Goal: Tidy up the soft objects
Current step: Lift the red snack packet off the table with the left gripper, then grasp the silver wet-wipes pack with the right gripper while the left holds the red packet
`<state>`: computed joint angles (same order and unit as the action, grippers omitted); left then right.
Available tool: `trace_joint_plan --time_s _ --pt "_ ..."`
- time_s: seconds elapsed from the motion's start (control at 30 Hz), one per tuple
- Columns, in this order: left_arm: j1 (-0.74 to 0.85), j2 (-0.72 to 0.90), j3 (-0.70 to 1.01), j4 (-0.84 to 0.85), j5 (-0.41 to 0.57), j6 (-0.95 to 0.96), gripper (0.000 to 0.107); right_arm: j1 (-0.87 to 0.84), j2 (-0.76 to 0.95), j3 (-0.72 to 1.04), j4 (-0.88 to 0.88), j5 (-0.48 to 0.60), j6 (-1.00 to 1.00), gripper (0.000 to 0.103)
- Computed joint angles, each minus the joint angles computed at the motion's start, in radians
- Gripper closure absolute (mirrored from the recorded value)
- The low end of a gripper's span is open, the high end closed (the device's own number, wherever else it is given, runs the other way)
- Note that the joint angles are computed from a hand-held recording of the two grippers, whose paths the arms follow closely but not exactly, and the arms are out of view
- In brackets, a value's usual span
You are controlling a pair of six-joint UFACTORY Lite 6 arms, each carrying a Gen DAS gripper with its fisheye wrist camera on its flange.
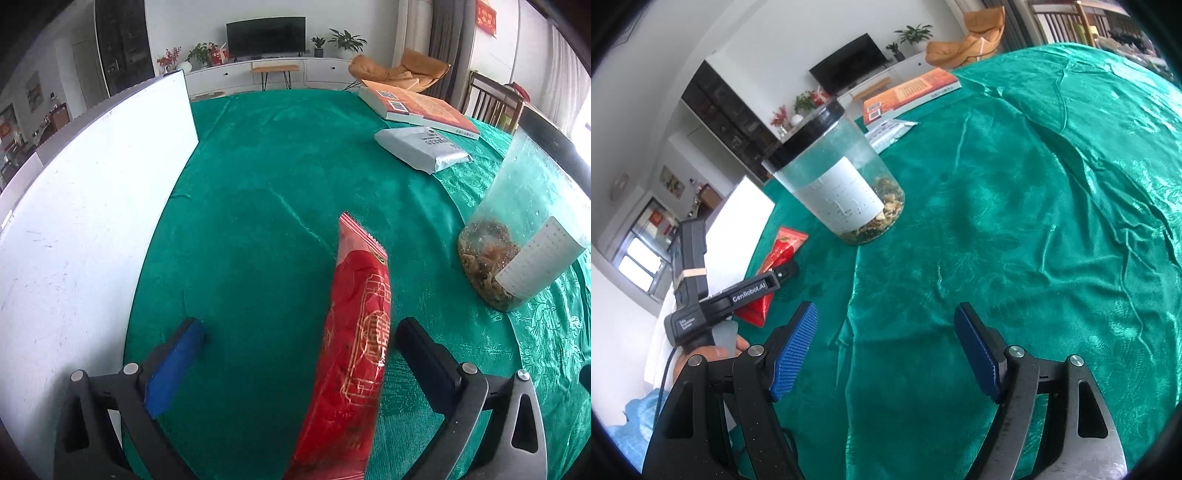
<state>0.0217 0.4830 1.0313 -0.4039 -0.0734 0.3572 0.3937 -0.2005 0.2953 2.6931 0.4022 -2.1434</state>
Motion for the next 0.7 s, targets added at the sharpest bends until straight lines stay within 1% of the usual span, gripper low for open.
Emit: trace_joint_plan --time_s 0.07,0.1,0.23,0.3,0.37,0.47,0.53,0.6,0.7 --pt "0.0 -0.001 -0.001 -0.002 0.0 0.002 0.004 -0.022 -0.011 0.01 0.027 -0.016 -0.04 0.024" --pt "0.0 -0.002 -0.001 0.0 0.0 0.0 0.004 -0.043 0.005 0.031 0.012 -0.025 -0.047 0.024" --pt "0.0 -0.001 -0.001 0.001 0.0 -0.001 0.004 -0.159 0.14 0.187 -0.07 -0.095 -0.078 0.024" --pt "0.0 0.0 0.0 0.002 -0.001 -0.002 0.004 -0.222 0.224 0.293 -0.101 -0.142 -0.096 0.024" --pt "-0.001 0.001 0.0 0.002 -0.001 -0.002 0.004 -0.277 0.326 0.421 -0.221 -0.18 -0.013 0.024" --pt "0.0 0.0 -0.001 0.002 -0.001 -0.003 0.004 -0.306 0.476 0.614 -0.508 -0.225 0.229 0.024" --pt "-0.001 0.001 0.0 0.003 -0.002 -0.003 0.004 -0.299 0.544 0.703 -0.655 -0.222 0.357 0.024" --pt "-0.001 0.001 0.0 0.003 -0.002 -0.004 0.004 -0.286 0.599 0.768 -0.806 -0.184 0.494 0.024" --pt "-0.001 0.002 0.001 0.003 -0.002 -0.004 0.004 -0.246 0.632 0.8 -0.869 -0.14 0.525 0.024"
